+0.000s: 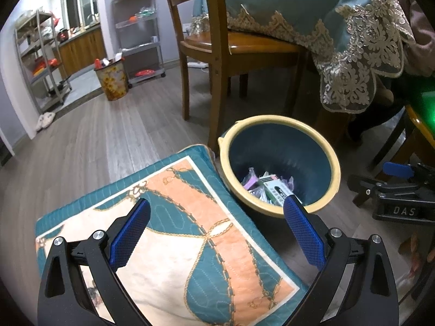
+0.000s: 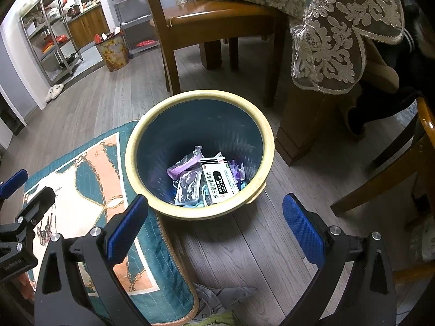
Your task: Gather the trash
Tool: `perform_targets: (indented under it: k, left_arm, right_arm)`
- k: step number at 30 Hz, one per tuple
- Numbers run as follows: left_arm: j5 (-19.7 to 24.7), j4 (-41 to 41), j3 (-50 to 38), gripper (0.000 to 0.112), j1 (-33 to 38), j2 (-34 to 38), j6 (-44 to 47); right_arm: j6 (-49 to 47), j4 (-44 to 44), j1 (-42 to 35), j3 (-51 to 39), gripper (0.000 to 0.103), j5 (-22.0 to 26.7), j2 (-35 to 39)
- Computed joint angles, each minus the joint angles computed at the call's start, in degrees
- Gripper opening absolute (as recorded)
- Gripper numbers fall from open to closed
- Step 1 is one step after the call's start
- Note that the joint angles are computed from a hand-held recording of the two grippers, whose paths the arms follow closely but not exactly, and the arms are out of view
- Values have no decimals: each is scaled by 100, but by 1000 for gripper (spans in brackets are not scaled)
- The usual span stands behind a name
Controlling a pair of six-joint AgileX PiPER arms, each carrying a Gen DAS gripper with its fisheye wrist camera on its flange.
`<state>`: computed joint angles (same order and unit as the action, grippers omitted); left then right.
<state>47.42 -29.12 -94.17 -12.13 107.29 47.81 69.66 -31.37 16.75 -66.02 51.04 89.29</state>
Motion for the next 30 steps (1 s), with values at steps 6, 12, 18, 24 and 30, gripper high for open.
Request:
perform_targets:
  k: [6,12,18,24,30]
  left_arm:
    - [-93,82,128,97,20,-39,82]
    - [21,68,-10,97,74,14,-13]
    - [-3,-94,68,97,83,-38,208]
    - [-5,-131,82,97,105,-54,252]
    - [6,-75,88,97,89,-69,246]
  right_arm:
    - [-51,58,-21,-54,97,27,48]
    - [-2,-61,24,-85,97,67,61]
    - [7,-17,-12,-84,97,92,84]
    - [4,-63,14,-104,97,93,110]
    - [0,-52,-11,-96,97,81,104]
